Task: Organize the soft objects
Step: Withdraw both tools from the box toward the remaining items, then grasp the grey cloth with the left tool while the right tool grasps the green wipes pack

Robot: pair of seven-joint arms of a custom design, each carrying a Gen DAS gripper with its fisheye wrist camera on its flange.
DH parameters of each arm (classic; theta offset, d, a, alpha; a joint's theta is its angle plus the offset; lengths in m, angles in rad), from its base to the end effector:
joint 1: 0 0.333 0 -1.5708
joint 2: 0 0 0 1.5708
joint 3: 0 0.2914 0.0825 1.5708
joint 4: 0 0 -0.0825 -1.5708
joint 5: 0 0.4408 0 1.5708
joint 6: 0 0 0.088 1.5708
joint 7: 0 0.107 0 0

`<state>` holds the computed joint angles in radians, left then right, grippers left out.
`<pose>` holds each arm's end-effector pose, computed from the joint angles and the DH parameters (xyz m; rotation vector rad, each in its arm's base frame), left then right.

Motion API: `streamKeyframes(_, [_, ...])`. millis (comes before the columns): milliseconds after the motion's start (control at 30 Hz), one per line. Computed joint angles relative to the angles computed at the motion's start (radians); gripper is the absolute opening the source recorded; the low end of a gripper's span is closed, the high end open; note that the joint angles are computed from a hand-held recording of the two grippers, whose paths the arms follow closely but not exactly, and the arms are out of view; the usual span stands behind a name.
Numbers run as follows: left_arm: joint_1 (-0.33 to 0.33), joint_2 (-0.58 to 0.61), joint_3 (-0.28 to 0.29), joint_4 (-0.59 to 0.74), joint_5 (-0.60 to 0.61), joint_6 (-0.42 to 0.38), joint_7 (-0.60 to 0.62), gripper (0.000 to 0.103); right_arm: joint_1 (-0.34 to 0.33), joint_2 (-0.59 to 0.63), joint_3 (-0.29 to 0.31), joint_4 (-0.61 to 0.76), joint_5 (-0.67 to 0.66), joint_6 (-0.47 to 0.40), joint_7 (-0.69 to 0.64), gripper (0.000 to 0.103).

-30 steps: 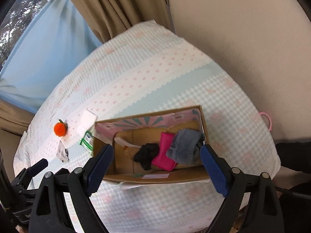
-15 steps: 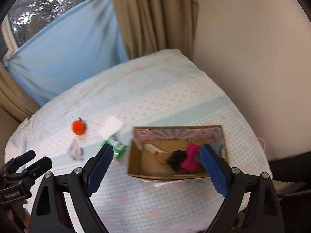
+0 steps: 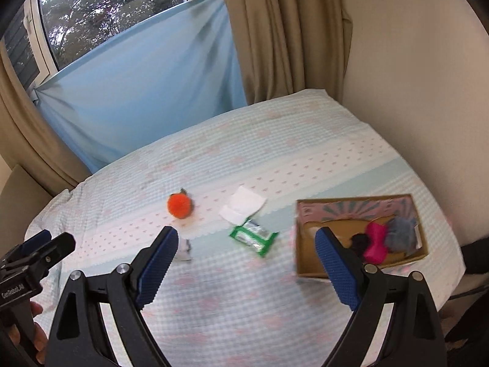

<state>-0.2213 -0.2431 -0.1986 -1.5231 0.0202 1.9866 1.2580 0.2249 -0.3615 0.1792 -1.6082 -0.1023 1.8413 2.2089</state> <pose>0.4922 -0.2400 0.8139 -1.7686 1.9951 -0.8531 0.4544 0.2121 0.8113 -1.6079 2.0253 -0.4220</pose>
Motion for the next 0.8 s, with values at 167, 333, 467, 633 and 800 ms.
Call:
streamKeyframes(167, [0.021, -0.033, 0.048, -0.083, -0.056, 0.031, 0.067, 0.103, 0.018, 0.036, 0.039, -0.011, -0.027, 0.029, 0.102, 0.089])
streamKeyframes(333, [0.041, -0.01, 0.071, -0.124, -0.113, 0.046, 0.1, 0.103, 0.051, 0.056, 0.031, -0.063, -0.032, 0.106, 0.1, 0.089])
streamKeyframes(467, [0.06, 0.039, 0.073, -0.133, -0.135, 0.041, 0.102, 0.103, 0.062, 0.072, 0.013, -0.1, -0.024, 0.144, 0.059, 0.089])
streamKeyframes(633, [0.078, 0.102, 0.071, -0.149, -0.17, 0.048, 0.104, 0.103, 0.072, 0.109, -0.016, -0.134, 0.008, 0.148, -0.055, 0.089])
streamKeyframes(800, [0.095, 0.196, 0.061, -0.142, -0.185, 0.046, 0.122, 0.103, 0.072, 0.169, -0.048, -0.169, 0.059, 0.12, -0.179, 0.089])
